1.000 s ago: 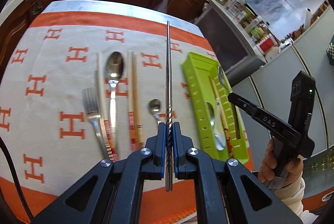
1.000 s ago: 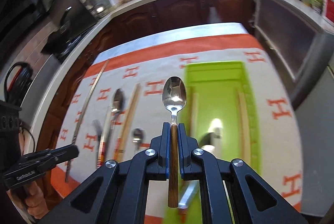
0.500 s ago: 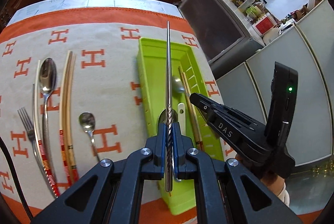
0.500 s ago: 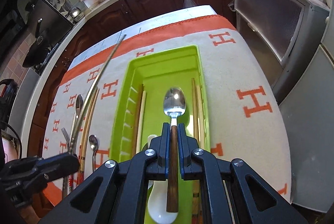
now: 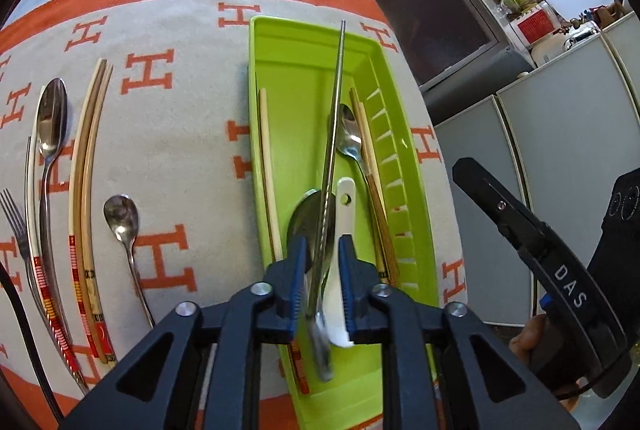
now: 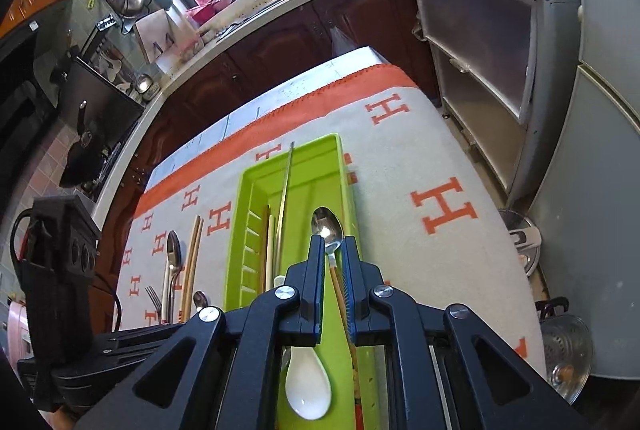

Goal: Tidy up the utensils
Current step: 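Carry the rod with the left tool into the tray while the right tool carries the spoon there, open both, then move both open tools back over the remaining utensils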

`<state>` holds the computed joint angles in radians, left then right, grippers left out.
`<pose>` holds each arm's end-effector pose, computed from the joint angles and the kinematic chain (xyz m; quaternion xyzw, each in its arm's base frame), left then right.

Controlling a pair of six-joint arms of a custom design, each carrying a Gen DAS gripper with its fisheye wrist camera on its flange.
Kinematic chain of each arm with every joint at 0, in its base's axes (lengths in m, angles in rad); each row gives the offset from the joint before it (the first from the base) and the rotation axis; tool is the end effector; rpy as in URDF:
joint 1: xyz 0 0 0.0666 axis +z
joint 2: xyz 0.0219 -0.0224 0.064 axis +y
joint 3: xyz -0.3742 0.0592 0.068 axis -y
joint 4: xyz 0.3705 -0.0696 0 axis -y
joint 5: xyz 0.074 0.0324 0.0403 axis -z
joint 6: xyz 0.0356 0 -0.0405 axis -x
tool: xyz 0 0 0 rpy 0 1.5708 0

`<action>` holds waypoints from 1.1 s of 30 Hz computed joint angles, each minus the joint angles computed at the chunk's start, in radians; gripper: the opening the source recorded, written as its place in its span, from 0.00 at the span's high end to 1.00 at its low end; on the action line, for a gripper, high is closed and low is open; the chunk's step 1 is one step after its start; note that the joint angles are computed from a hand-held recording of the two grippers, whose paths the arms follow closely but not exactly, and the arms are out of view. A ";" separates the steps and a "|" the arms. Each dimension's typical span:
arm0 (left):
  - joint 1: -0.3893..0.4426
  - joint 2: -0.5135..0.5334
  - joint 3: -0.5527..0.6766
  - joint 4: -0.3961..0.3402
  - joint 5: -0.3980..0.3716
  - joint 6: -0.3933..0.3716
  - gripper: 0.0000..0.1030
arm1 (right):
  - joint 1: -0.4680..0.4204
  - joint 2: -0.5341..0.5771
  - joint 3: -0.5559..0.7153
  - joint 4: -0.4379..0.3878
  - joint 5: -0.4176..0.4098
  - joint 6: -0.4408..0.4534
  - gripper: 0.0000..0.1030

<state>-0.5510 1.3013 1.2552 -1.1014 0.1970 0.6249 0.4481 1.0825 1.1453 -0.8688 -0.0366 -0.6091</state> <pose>0.3391 -0.2170 0.3929 -0.0153 0.9730 -0.1960 0.1206 0.3168 0.1533 0.4370 0.0678 0.9252 0.2028 0.3136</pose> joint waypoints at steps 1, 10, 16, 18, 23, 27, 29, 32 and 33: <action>-0.003 -0.012 -0.005 -0.006 -0.002 -0.003 0.85 | 0.000 -0.011 -0.004 -0.006 -0.004 -0.006 0.91; -0.006 -0.134 -0.045 -0.068 -0.052 -0.013 0.84 | 0.037 0.010 0.017 -0.010 -0.006 0.002 0.91; 0.029 -0.207 -0.072 -0.094 -0.139 -0.015 0.81 | 0.042 0.118 0.082 -0.008 -0.035 0.026 0.91; 0.053 -0.230 -0.085 -0.100 -0.160 -0.014 0.81 | 0.042 0.150 0.099 -0.012 -0.042 0.025 0.91; 0.139 -0.293 -0.127 -0.125 -0.201 -0.021 0.80 | 0.043 0.227 0.132 -0.023 -0.033 0.014 0.91; 0.223 -0.335 -0.174 -0.145 -0.195 -0.031 0.79 | 0.049 0.278 0.153 -0.030 -0.014 0.010 0.91; 0.261 -0.349 -0.197 -0.153 -0.184 -0.033 0.79 | 0.053 0.293 0.158 -0.034 0.002 0.008 0.91; 0.306 -0.365 -0.227 -0.163 -0.166 -0.035 0.79 | 0.068 0.311 0.172 -0.030 0.042 0.031 0.92; 0.317 -0.370 -0.234 -0.165 -0.162 -0.037 0.79 | 0.071 0.318 0.179 -0.027 0.040 0.042 0.93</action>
